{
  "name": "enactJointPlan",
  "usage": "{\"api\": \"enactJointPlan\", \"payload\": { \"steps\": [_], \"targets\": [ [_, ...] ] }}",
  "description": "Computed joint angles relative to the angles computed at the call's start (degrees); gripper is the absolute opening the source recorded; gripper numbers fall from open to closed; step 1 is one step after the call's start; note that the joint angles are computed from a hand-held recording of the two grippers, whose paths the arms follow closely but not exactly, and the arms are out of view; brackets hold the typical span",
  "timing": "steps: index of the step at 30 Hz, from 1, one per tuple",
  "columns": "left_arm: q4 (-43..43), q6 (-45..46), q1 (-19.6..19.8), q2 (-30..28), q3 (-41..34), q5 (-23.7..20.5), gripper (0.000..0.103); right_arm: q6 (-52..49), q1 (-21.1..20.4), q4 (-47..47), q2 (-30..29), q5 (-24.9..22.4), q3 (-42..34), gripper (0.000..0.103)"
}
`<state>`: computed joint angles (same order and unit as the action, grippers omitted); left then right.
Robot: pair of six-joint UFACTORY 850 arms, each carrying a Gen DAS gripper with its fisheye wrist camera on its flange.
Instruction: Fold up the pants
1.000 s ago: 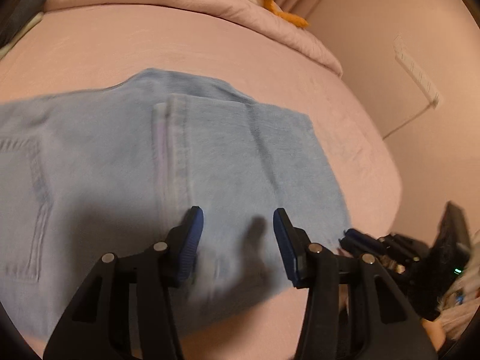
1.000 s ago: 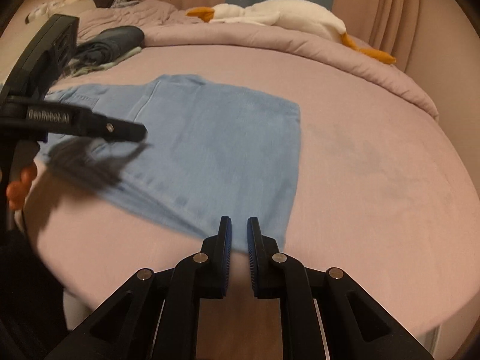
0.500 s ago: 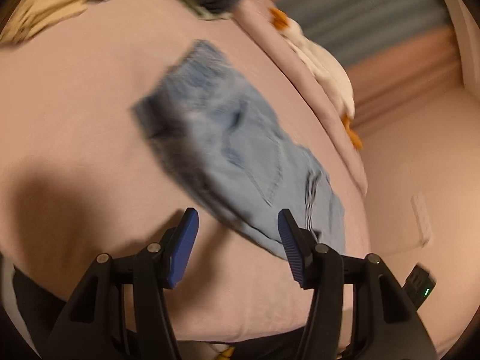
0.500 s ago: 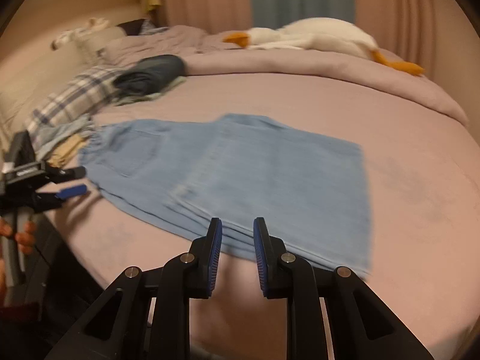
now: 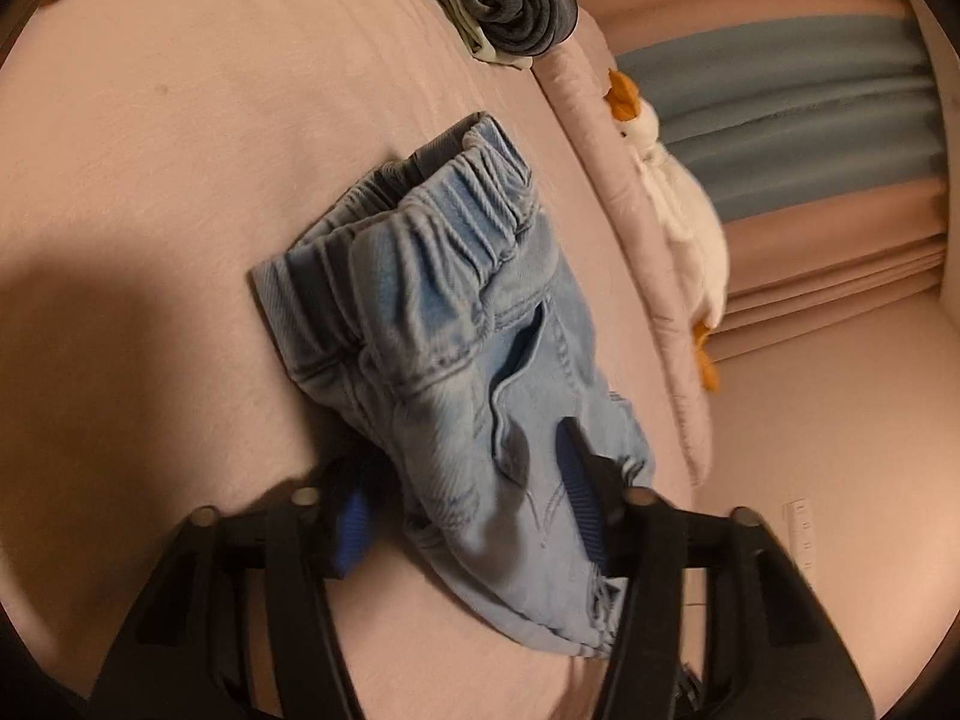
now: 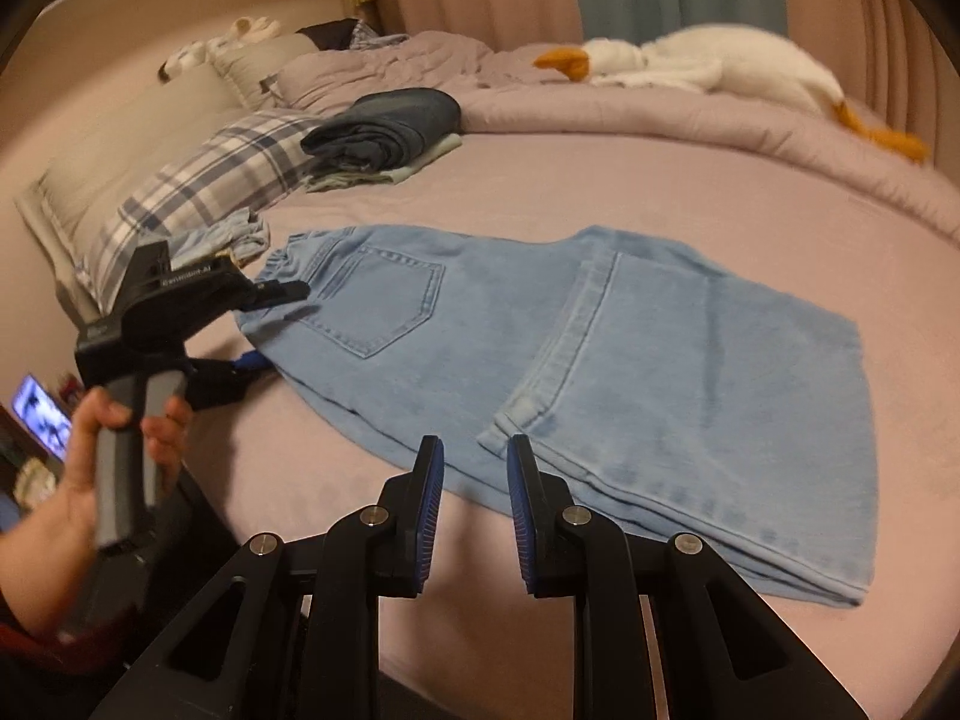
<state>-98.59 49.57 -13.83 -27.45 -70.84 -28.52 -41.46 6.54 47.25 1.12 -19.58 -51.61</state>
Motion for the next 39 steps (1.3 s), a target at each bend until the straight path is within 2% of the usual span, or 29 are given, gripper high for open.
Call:
{"api": "enactJointPlan", "payload": {
  "steps": [1, 3, 6, 8, 10, 12, 15, 17, 19, 22, 26, 31, 34, 36, 37, 39],
  "targets": [
    [5.2, -3.4, -0.7, -0.4, -1.6, 2.3, 0.023, 0.8, -0.2, 0.0, -1.2, -0.6, -1.1, 0.021],
    [8.4, -3.0, -1.5, 0.3, -1.9, 4.7, 0.020, 1.5, -0.3, 0.2, -3.7, -1.4, -3.6, 0.021],
    [6.3, 6.6, -3.5, 2.1, -2.3, 9.7, 0.019, 3.1, -0.4, -0.1, -8.0, -2.1, -8.1, 0.021],
    [0.5, 18.2, -4.9, 3.8, -1.9, 12.2, 0.019, 7.9, -0.3, -3.5, -11.8, -2.5, -12.2, 0.021],
    [-6.5, 29.4, -5.9, 4.7, -1.7, 13.4, 0.019, 12.3, -0.3, -6.1, -16.2, -3.7, -17.0, 0.021],
    [-10.4, 36.2, -6.6, 5.1, -1.4, 14.2, 0.019, 18.4, 0.0, -10.4, -20.8, -4.6, -22.1, 0.021],
    [-11.2, 39.7, -6.9, 5.0, -1.4, 14.5, 0.019, 31.4, 1.1, -23.0, -26.2, -5.0, -27.8, 0.021],
    [-10.1, 39.2, -6.7, 4.7, -1.4, 13.8, 0.019, 37.2, 1.7, -28.8, -29.3, -7.9, -30.6, 0.020],
    [-10.7, 40.3, -6.7, 4.9, -1.2, 14.0, 0.019, 40.1, 2.6, -33.1, -28.8, -7.4, -30.1, 0.019],
    [-9.7, 39.6, -6.6, 5.0, -1.2, 13.8, 0.019, 43.0, 3.9, -37.9, -27.0, -9.2, -28.6, 0.015],
    [-9.1, 39.8, -6.9, 5.5, -0.9, 13.9, 0.019, 35.3, 4.1, -26.9, -20.9, -10.7, -21.0, 0.015],
    [-9.7, 42.8, -8.1, 6.2, -1.0, 14.2, 0.019, 29.1, 5.5, -19.6, -12.0, -10.3, -10.5, 0.015],
    [-14.2, 50.7, -9.6, 6.9, -0.9, 15.1, 0.019, 23.3, 5.6, -14.4, -7.5, -10.7, -5.6, 0.015],
    [-14.7, 52.8, -10.3, 7.1, -1.1, 15.3, 0.019, 14.4, 3.5, -3.6, -4.6, -13.3, -2.9, 0.015],
    [-14.1, 53.0, -10.8, 7.1, -1.5, 15.3, 0.019, 10.6, 2.3, 1.5, -3.1, -13.2, -1.4, 0.015],
    [-13.4, 53.4, -11.5, 7.0, -2.2, 15.5, 0.019, 7.5, 1.2, 5.6, 0.4, -8.4, 1.3, 0.015]
  ]
}}
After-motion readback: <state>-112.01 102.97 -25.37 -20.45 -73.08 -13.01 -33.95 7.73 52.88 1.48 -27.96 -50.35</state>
